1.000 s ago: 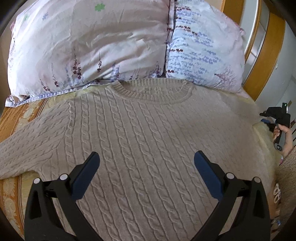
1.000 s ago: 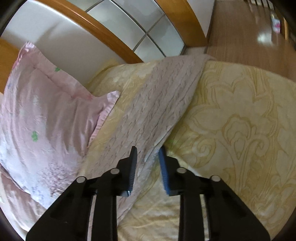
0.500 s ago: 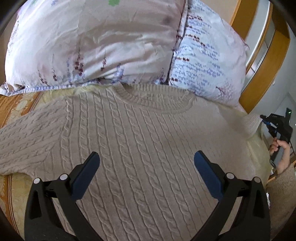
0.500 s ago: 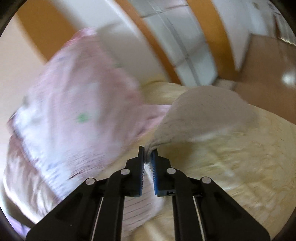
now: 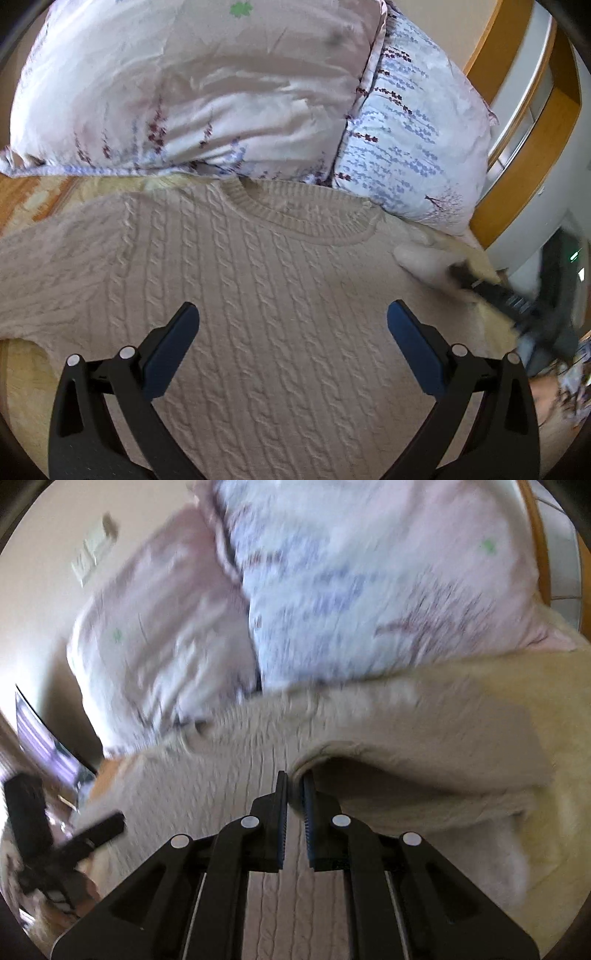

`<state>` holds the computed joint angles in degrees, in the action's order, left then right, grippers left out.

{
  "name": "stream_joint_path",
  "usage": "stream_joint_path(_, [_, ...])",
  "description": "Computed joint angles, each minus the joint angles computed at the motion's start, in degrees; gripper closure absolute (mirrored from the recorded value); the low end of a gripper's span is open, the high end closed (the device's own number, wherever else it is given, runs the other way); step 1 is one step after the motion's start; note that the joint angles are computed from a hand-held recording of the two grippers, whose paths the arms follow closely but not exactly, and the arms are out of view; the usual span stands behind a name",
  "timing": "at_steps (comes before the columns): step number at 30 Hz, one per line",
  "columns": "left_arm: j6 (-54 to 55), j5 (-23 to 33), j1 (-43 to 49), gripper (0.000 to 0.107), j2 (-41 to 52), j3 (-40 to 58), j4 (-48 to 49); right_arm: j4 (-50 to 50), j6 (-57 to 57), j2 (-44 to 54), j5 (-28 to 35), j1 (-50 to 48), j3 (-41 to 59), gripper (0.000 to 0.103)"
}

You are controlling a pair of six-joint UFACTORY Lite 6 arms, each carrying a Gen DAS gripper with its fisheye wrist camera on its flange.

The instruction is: Fold small clothes

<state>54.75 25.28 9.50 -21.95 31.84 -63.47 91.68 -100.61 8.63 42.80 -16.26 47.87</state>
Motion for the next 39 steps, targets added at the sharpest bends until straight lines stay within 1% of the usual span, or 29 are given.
stream_joint_path(2, [-0.47, 0.04, -0.77, 0.006, 0.96, 0.44, -0.22, -1.03, 1.09, 1.72, -0.46, 0.55, 0.32, 0.094])
stream_joint_path(4, [-0.33, 0.14, -1.57, 0.006, 1.41, 0.58, -0.57, -2.84, 2.37, 2.00, 0.88, -0.87, -0.52, 0.092])
stream_joint_path(6, [0.44, 0.75, -1.96, 0.006, 1.80, 0.78, -1.09, -6.76, 6.54, 3.19, 3.25, -3.15, 0.71, 0.079])
stream_joint_path(7, [1.32, 1.51, -1.89, 0.006, 2.04, 0.88, -1.77, -8.06, 8.33, 4.18, 4.46, -4.20, 1.60, 0.060])
stream_joint_path(8, [1.90, 2.19, -1.70, 0.006, 2.27, 0.96, -2.23, -9.45, 11.21, 6.39, 6.49, -5.93, 3.81, 0.048])
stream_joint_path(11, [2.69, 5.71, 0.24, 0.006, 3.58, 1.68, -3.22, -11.68, 18.61, 10.56, 11.34, -10.02, 8.41, 0.047])
stream_joint_path(12, [2.43, 6.24, 0.87, 0.006, 3.86, 1.76, -3.48, -11.78, 20.67, 11.57, 11.94, -11.04, 9.76, 0.047])
stream_joint_path(13, [1.73, 6.00, 1.27, 0.006, 3.85, 1.70, -3.23, -11.50, 22.79, 12.44, 11.65, -12.38, 10.96, 0.048])
stream_joint_path(14, [1.63, 5.94, 1.72, 0.006, 3.72, 1.58, -3.03, -10.42, 23.94, 13.05, 10.01, -12.36, 11.76, 0.049])
stream_joint_path(15, [1.98, 6.15, 2.38, 0.006, 3.57, 1.45, -3.05, -9.19, 24.74, 13.06, 8.22, -12.37, 12.06, 0.052])
stream_joint_path(17, [2.93, 7.08, 4.22, 0.006, 3.34, 1.16, -3.19, -8.24, 26.17, 13.19, 5.48, -12.04, 12.94, 0.070])
stream_joint_path(18, [3.23, 7.83, 5.37, 0.006, 3.23, 1.02, -3.16, -8.29, 27.07, 13.77, 4.65, -11.52, 13.95, 0.074])
stream_joint_path(19, [3.69, 8.99, 6.84, 0.006, 3.45, 1.07, -3.41, -7.68, 27.14, 13.76, 3.40, -10.71, 14.06, 0.084])
stream_joint_path(20, [4.12, 10.08, 8.15, 0.006, 3.71, 1.17, -3.62, -6.78, 26.49, 12.66, 1.12, -9.46, 13.51, 0.091])
stream_joint_path(21, [4.81, 11.68, 9.99, 0.010, 4.07, 1.28, -3.99, -5.38, 24.71, 10.90, -1.06, -8.24, 12.35, 0.091])
stream_joint_path(22, [5.22, 12.83, 11.24, 0.013, 4.45, 1.47, -4.08, -2.41, 20.72, 7.07, -3.62, -6.55, 9.48, 0.093])
stream_joint_path(24, [6.15, 15.44, 14.24, 0.016, 5.52, 1.86, -4.55, 2.07, 14.51, 1.23, -5.17, -3.66, 5.38, 0.093])
stream_joint_path(25, [6.90, 17.21, 16.23, 0.016, 6.39, 2.05, -5.26, 4.93, 10.27, -3.15, -5.59, -0.44, 2.56, 0.093])
stream_joint_path(27, [7.39, 20.14, 19.11, 0.017, 8.32, 2.62, -6.18, 7.33, 5.56, -7.80, -6.80, 5.61, -0.25, 0.093])
stream_joint_path(28, [7.76, 21.77, 20.63, 0.017, 9.46, 2.75, -6.92, 6.76, 4.37, -9.15, -7.54, 9.30, -0.86, 0.092])
stream_joint_path(30, [8.19, 24.56, 22.87, 0.019, 11.66, 3.15, -7.87, -0.01, 7.19, -7.74, -8.63, 18.42, 0.08, 0.089])
stream_joint_path(31, [8.05, 25.35, 23.40, 0.021, 12.60, 3.37, -8.00, -2.39, 9.19, -6.36, -8.64, 20.24, 0.99, 0.083])
stream_joint_path(32, [7.91, 25.76, 23.64, 0.022, 13.30, 3.54, -7.94, -6.52, 12.93, -3.15, -7.93, 22.79, 2.53, 0.073])
stream_joint_path(33, [7.51, 25.87, 23.56, 0.025, 14.17, 3.91, -7.70, -8.25, 14.89, -1.73, -7.47, 23.33, 2.96, 0.070])
stream_joint_path(35, [7.13, 25.60, 22.82, 0.027, 15.14, 4.19, -7.61, -7.80, 14.55, -0.84, -4.70, 21.57, 1.77, 0.069])
stream_joint_path(36, [6.93, 25.73, 22.44, 0.030, 15.88, 4.52, -7.73, -7.63, 14.38, -1.16, -2.87, 19.27, 0.63, 0.068])
stream_joint_path(38, [6.23, 26.23, 21.70, 0.033, 17.61, 5.27, -8.05, -7.15, 14.21, -2.89, 1.24, 12.65, -1.88, 0.059])
stream_joint_path(39, [5.42, 26.29, 21.30, 0.037, 18.52, 5.84, -8.12, -6.65, 13.83, -3.55, 3.26, 9.05, -3.13, 0.058])
